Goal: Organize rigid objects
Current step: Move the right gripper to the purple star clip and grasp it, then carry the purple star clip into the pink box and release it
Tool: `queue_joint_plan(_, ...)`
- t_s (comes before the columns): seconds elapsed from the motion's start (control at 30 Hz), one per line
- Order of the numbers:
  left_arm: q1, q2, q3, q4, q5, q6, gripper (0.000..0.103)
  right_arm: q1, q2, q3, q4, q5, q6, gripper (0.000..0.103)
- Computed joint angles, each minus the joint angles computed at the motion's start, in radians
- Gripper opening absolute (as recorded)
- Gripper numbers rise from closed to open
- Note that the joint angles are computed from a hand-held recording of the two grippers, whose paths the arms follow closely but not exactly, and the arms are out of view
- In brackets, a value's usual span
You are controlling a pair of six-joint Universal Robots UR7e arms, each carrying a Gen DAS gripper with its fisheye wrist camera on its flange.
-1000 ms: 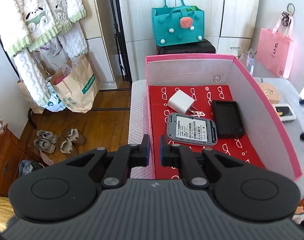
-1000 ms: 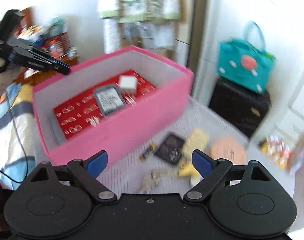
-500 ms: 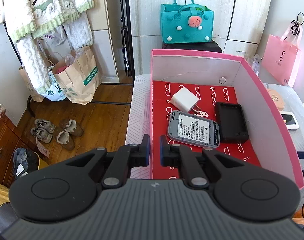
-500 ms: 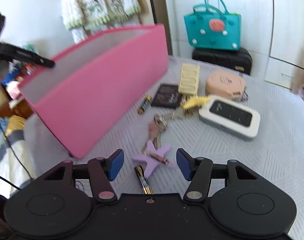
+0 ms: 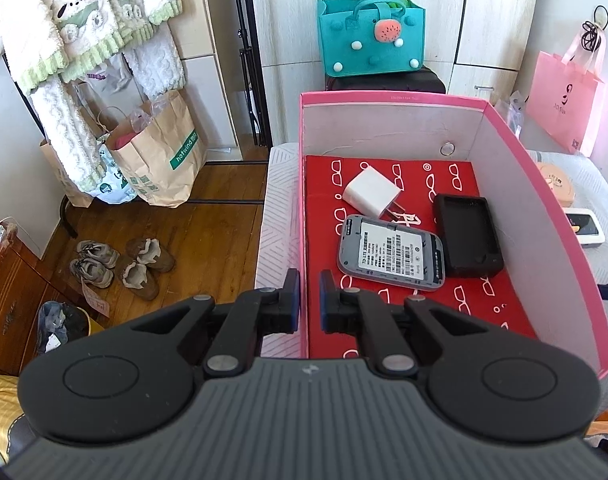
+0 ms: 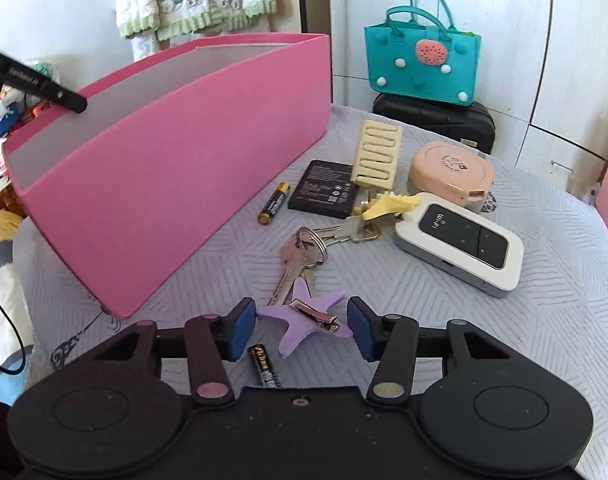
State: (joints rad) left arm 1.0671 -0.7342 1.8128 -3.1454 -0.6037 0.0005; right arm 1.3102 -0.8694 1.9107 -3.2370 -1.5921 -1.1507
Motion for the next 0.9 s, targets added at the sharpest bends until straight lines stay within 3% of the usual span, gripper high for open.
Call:
queue_joint_plan(0.33, -0.003, 0.001, -0.001, 0.000, 0.007, 0.000, 0.007, 0.024, -0.075, -0.006, 0.041, 0.146, 0.053, 0.056)
queue_joint_plan(0.47, -0.004, 0.002, -0.002, -0.001, 0.012, 0.008, 0.007, 0.056, -0.088, -0.039, 0.150, 0.246, 0.025, 0.056)
queue_joint_plan(0.57, -0.004, 0.004, -0.004, -0.003, 0.011, 0.005, 0.007, 0.099, -0.062, -0.087, 0.220, 0.271, -0.007, 0.056)
queue_joint_plan(0.73, -0.003, 0.002, -0.003, -0.007, 0.010, 0.004, 0.007, 0.190, 0.036, -0.216, 0.327, 0.181, -0.055, 0.056)
queue_joint_plan(0.9, -0.003, 0.005, -0.002, -0.013, 0.013, 0.008, 0.007, 0.272, 0.179, -0.408, 0.477, -0.011, -0.042, 0.056)
